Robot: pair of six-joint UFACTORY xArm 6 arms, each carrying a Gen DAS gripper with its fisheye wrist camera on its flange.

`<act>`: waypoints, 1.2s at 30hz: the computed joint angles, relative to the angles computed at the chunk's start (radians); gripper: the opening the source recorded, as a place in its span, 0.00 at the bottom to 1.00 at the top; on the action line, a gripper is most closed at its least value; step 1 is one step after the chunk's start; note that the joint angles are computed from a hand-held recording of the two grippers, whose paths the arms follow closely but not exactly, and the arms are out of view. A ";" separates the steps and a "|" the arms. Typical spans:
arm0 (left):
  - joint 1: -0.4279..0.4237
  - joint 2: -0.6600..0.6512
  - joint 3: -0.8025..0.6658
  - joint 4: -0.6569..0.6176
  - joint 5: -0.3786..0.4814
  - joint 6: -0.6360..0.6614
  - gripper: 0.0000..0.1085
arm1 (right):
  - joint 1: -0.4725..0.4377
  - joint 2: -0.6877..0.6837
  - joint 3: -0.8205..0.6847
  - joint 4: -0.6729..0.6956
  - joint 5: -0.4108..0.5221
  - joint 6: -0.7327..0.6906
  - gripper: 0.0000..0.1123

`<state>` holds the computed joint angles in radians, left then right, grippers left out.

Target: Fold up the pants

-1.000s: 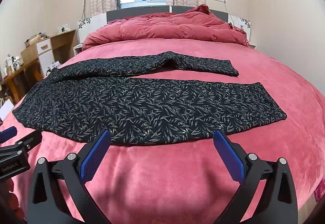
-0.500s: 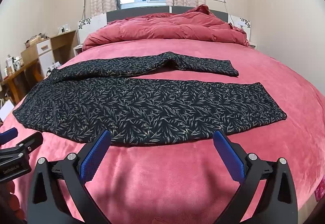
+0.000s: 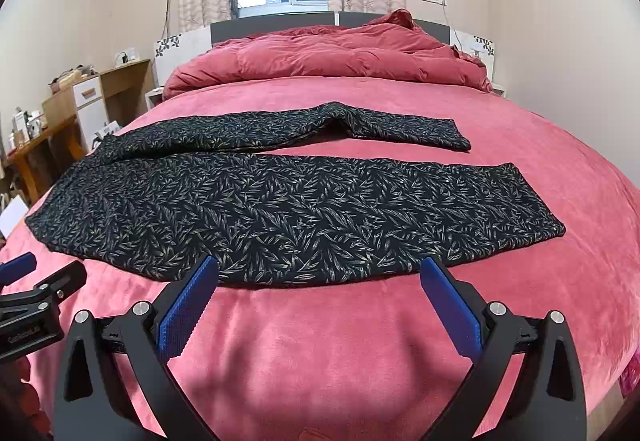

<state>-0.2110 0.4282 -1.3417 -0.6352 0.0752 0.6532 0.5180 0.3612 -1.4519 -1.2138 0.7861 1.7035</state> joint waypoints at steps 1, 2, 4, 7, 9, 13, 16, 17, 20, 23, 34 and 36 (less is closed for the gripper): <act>0.000 0.000 0.000 -0.001 -0.003 0.000 0.93 | 0.001 0.001 -0.001 0.000 0.001 0.000 0.89; 0.000 0.001 -0.001 -0.005 -0.005 0.003 0.93 | 0.002 0.000 -0.001 -0.001 0.004 0.002 0.89; 0.000 0.002 -0.002 -0.009 -0.007 0.006 0.93 | 0.002 0.001 -0.003 -0.001 0.006 0.002 0.89; 0.001 0.001 0.000 0.002 -0.009 -0.004 0.93 | 0.001 -0.002 -0.001 -0.002 0.005 0.008 0.89; 0.005 0.004 -0.001 0.026 -0.009 -0.026 0.93 | 0.000 -0.004 0.001 -0.001 0.008 0.010 0.89; 0.016 0.014 -0.010 0.102 0.002 -0.104 0.93 | -0.009 -0.019 0.016 -0.006 0.013 0.041 0.89; 0.028 0.026 -0.037 0.109 0.037 -0.109 0.93 | -0.030 -0.041 0.043 -0.012 0.005 0.091 0.89; 0.035 0.033 -0.055 0.098 0.066 -0.094 0.93 | -0.051 -0.057 0.068 -0.036 -0.039 0.134 0.89; 0.051 0.049 -0.093 0.017 0.107 -0.033 0.93 | -0.114 -0.091 0.132 -0.046 -0.172 0.232 0.89; 0.068 0.067 -0.125 -0.032 0.129 -0.001 0.93 | -0.166 -0.109 0.177 0.027 -0.252 0.256 0.89; 0.231 0.261 -0.432 -0.062 0.389 -0.167 0.93 | -0.345 -0.194 0.337 -0.071 -0.464 0.630 0.87; 0.259 0.307 -0.493 -0.065 0.404 -0.228 0.93 | -0.396 -0.186 0.353 -0.157 -0.550 0.793 0.82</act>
<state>0.0475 0.7351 -1.8343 -0.6998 0.4791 0.4248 0.1222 0.1751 -1.0985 -1.3709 0.2361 2.4967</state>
